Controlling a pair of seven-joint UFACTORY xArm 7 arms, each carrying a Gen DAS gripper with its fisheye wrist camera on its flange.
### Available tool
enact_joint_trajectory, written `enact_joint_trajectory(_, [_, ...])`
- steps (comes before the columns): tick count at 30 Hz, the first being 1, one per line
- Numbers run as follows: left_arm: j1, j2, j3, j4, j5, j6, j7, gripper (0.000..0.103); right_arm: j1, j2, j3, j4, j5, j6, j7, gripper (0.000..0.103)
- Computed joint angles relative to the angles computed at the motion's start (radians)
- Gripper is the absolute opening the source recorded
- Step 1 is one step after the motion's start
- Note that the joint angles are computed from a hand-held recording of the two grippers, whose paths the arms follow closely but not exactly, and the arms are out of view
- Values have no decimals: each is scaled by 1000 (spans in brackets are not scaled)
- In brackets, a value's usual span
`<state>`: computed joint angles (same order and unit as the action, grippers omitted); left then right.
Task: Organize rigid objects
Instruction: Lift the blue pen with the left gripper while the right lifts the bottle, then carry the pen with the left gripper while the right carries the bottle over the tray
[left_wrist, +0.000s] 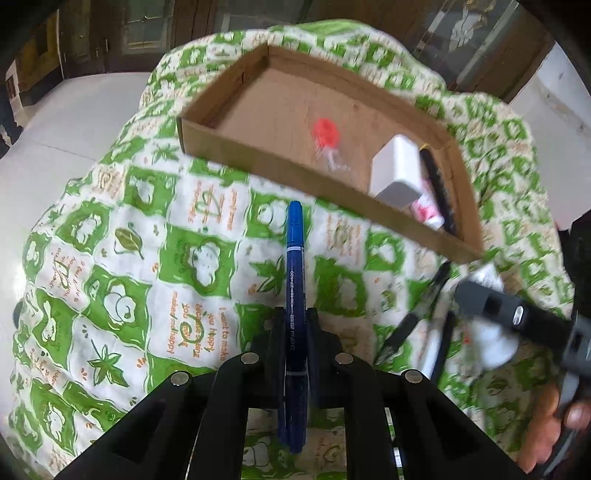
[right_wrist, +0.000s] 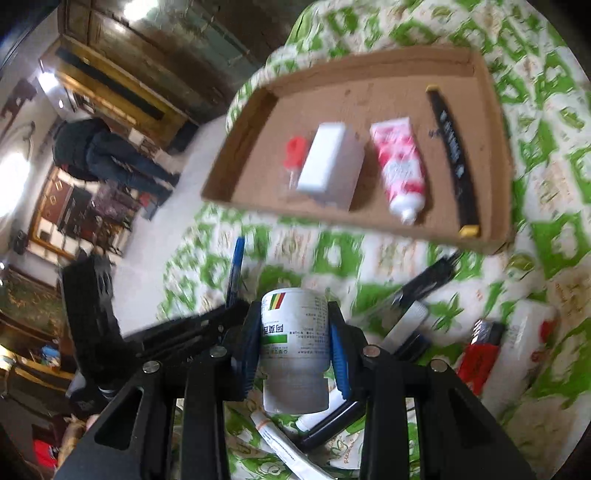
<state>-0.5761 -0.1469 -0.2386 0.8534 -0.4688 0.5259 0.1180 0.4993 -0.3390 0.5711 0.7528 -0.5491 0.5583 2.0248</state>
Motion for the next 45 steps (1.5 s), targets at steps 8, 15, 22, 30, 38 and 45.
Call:
enact_joint_trajectory(8, [8,-15,7,30,-34,20,7,10,-26,-280,22,-104,76,175,27,32])
enact_joint_trajectory(15, [39,18,-30,106,218,41,-166,10,-76,-286,55,-127,134,123,-9,32])
enact_joint_trajectory(22, [44,37,-45,152,390,61,-255,10,-92,-293,57,-118,156,121,-39,32])
enact_joint_trajectory(30, [43,63,-40,192,439,76,-279,10,-129,-296,26,-107,148,100,-132,32])
enact_joint_trajectory(38, [40,131,-37,287,451,107,-287,10,-182,-294,-11,-144,153,34,-188,32])
enact_joint_trajectory(45, [27,210,-34,393,464,134,-296,10,-214,-247,-8,-120,144,2,-233,32])
